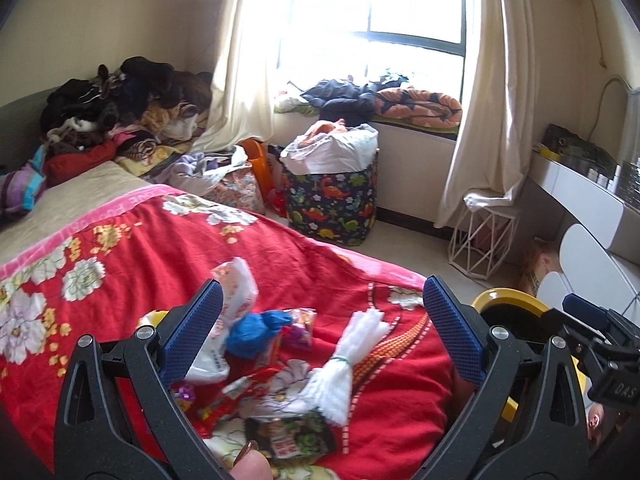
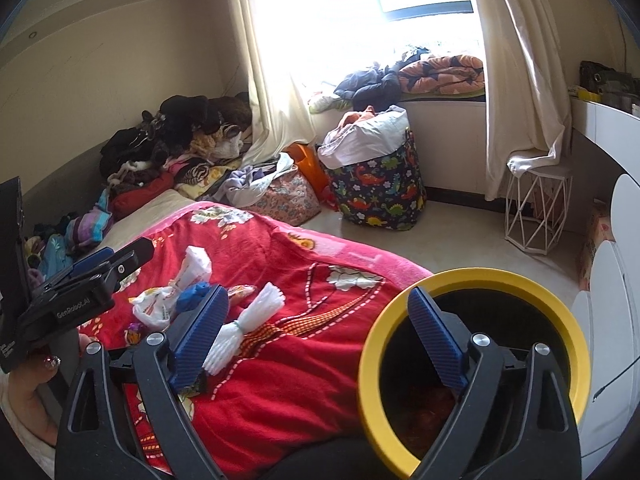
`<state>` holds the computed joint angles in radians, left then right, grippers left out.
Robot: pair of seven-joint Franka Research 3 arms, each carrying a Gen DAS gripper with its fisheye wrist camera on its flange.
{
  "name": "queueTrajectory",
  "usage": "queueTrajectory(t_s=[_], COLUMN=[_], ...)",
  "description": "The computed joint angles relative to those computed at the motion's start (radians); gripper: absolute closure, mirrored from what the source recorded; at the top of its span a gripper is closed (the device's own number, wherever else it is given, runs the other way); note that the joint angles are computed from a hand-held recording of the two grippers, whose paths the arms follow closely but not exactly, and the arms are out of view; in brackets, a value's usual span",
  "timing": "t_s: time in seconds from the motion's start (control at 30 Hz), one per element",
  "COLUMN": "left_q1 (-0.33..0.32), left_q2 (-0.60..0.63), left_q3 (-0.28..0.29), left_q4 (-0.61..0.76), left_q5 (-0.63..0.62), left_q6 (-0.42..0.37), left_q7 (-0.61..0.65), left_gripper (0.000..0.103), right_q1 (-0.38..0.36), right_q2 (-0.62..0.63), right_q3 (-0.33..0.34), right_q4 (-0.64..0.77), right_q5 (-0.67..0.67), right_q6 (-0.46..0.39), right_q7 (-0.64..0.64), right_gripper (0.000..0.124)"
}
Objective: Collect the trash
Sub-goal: 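Move both grippers back to the bedspread toward the white bag and foam net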
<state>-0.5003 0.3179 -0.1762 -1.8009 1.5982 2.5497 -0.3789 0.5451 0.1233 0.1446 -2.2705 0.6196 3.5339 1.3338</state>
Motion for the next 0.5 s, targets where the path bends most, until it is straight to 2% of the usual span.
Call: queueTrajectory(t_s=[0.23, 0.43, 0.5], left_q1=[0.024, 0.052, 0.064], left_q2=[-0.036, -0.063, -0.073], left_q3=[0.001, -0.003, -0.005], left_q4=[-0.058, -0.104, -0.12], left_q5=[-0.01, -0.022, -0.033], left_q6=[-0.01, -0.015, -0.012], left_q7=[-0.04, -0.064, -0.074], left_gripper=[0.011, 0.011, 0.011], right_q1=[0.058, 0.158, 0.168], right_q2=[0.039, 0.08, 0.088], right_q3=[-0.016, -0.079, -0.085], right_q4=[0.061, 0.136, 0.148], right_q5=[0.061, 0.17, 0.175], right_q6=[-0.026, -0.067, -0.074], right_q7=[-0.085, -0.208, -0.219], right_gripper=[0.032, 0.031, 0.03])
